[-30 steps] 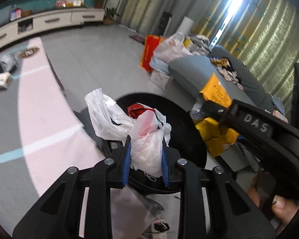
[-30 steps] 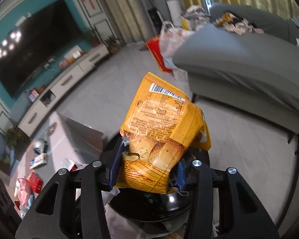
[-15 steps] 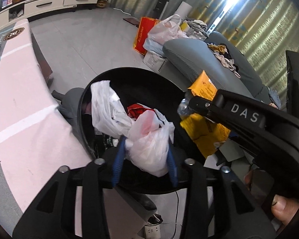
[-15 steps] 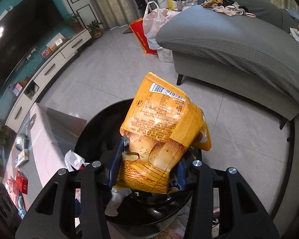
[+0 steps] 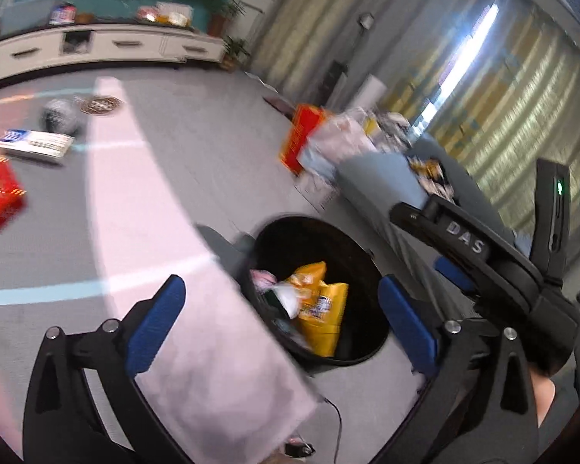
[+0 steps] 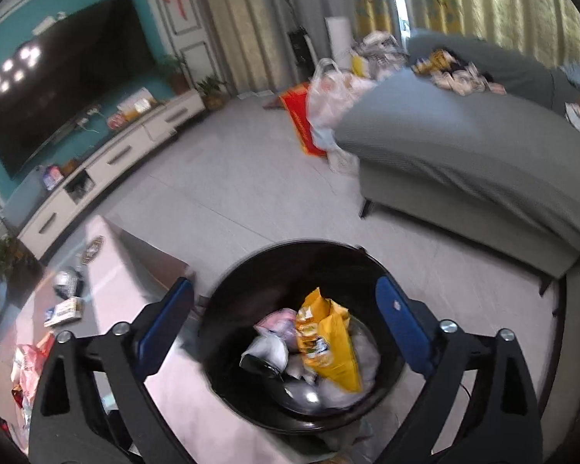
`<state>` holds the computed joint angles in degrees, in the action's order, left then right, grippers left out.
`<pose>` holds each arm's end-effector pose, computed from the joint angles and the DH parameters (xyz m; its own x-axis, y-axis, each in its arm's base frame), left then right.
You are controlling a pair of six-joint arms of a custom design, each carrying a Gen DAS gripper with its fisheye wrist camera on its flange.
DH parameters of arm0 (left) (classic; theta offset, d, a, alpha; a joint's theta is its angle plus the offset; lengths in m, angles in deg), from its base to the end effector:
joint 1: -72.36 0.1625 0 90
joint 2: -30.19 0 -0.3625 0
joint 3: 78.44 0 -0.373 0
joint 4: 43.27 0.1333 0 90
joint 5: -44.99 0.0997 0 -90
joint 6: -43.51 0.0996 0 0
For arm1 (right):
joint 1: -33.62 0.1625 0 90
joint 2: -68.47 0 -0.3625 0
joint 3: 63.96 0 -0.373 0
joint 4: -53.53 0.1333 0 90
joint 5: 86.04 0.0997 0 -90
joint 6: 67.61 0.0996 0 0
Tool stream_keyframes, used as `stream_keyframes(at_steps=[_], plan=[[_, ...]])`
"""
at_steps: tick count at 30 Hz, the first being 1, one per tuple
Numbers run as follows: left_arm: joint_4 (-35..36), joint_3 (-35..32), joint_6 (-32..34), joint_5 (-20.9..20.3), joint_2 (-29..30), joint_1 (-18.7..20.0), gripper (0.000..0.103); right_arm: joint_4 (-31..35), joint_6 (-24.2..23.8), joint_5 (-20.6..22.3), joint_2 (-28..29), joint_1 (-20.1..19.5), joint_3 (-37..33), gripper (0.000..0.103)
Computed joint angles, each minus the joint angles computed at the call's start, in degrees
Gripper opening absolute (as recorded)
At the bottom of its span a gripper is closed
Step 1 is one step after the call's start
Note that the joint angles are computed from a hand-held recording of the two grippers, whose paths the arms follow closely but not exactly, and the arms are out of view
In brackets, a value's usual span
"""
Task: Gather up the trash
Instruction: 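Move both open tools back over the trash on the rug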
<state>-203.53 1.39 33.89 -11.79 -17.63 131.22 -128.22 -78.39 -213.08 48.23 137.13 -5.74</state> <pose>-0.1958 -0.6874 0.2297 -0.9468 0.0280 -0.3207 0.2514 0.6865 -0.6823 0.2482 -0.7191 0.0918 -0.8481 0.1735 0.5006 -0.3020 0.6180 -0.7258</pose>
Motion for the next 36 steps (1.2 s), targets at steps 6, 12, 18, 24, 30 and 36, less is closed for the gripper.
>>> stream_keyframes(at_steps=[6,12,18,24,30,36], plan=[[-8.8,11.3,-1.8,10.7,-11.3,-1.1,0.1,-3.7,-6.9,4.6,1.7,3.4,-0.4,0.099],[-13.2,20.5,-3.5,25.2,-21.9,-2.8,0.1,-4.9,-13.1,8.5,3.8,6.4,-1.4,0.099],[-14.6,27.3,-2.0,35.3,-30.3,-3.3,0.1,-5.4,-17.2,11.1,6.4,9.0,-2.7,0.1],[-19.9,33.1,-3.6,38.3,-35.7,0.3,0.1,-4.3,-20.7,14.5,10.3,11.0,-5.4,0.1],[-19.1,33.7,-6.5,39.3,-36.6,4.3,0.1,-1.6,-21.8,18.9,18.2,11.3,-12.3,0.099],[-23.6,33.9,-3.0,37.5,-36.6,4.8,0.1,7.0,-19.9,15.2,26.1,11.7,-22.6,0.1]])
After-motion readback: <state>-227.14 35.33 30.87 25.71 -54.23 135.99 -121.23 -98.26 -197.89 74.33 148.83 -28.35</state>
